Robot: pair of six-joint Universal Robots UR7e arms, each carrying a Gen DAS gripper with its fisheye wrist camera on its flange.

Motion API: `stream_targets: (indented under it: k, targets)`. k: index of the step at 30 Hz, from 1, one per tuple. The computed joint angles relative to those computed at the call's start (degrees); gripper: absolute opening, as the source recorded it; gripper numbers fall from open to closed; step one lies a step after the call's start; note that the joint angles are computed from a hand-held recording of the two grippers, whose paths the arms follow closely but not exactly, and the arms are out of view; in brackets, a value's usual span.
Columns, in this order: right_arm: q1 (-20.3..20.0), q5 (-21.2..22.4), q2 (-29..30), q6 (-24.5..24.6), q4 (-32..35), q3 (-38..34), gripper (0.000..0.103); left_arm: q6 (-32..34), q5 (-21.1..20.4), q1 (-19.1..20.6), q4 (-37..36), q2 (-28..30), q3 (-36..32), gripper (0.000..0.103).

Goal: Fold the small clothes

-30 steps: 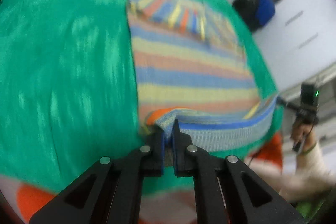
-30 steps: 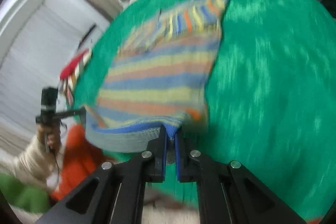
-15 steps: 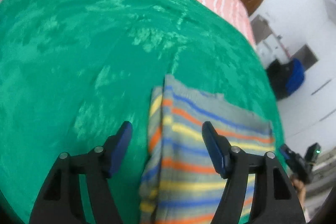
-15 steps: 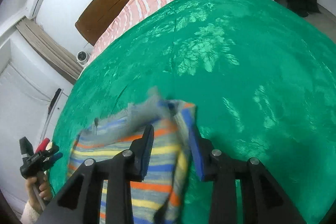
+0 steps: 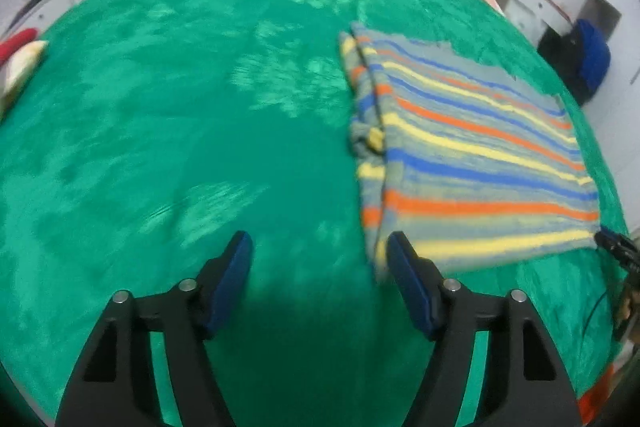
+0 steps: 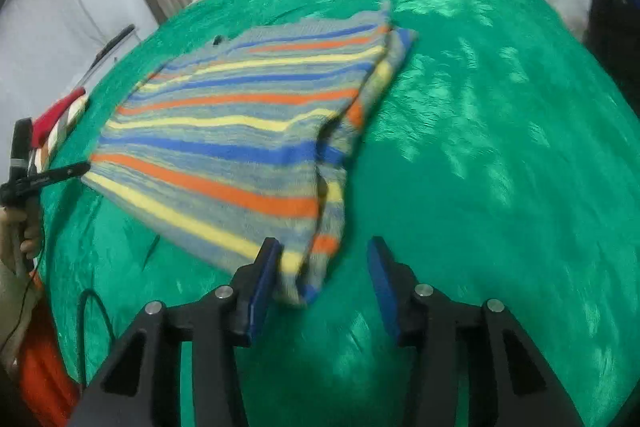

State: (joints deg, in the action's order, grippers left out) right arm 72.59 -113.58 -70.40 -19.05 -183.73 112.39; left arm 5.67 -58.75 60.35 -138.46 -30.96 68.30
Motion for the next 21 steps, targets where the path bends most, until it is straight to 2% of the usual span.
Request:
stream_targets:
  k: [2, 4, 7, 11, 12, 14, 15, 21]
  targets:
    - [1.4, -2.68, -1.2, -0.58, -5.77, 3.21, 0.055, 2.45, 0.74, -0.72, -6.96, -3.7, 6.3, 0.093]
    - [3.05, -5.18, -1.75, -3.13, -14.98, 7.09, 0.071, 6.25, 1.23, -1.46, -17.37, -7.08, 13.71, 0.1]
    - [3.6, -6.46, -1.23, -3.71, -23.94, 10.37, 0.076, 8.56, 1.47, -1.34, -25.33, -6.83, 17.48, 0.1]
    - [1.31, -5.93, 0.46, -2.96, -29.58, 12.08, 0.077, 7.41, 0.09, 0.96, -26.22, -4.18, 17.59, 0.1]
    - [0.1, -6.04, 1.51, -2.76, -31.14, 12.33, 0.077, 8.52, -0.02, 1.33, -28.51, -3.66, 18.42, 0.1]
    - [-2.6, -1.78, 1.09, -1.92, -33.36, 14.75, 0.078, 12.43, -1.22, 1.72, -35.52, -3.55, 20.88, 0.102]
    - [-3.82, 1.5, 0.37, -1.46, -34.39, 15.74, 0.079, 12.39, -1.15, 1.58, -35.43, -3.88, 21.23, 0.102]
    - [-4.73, 3.69, -0.59, -1.33, -33.8, 16.6, 0.084, 12.92, -1.22, 1.52, -36.62, -3.95, 21.69, 0.102]
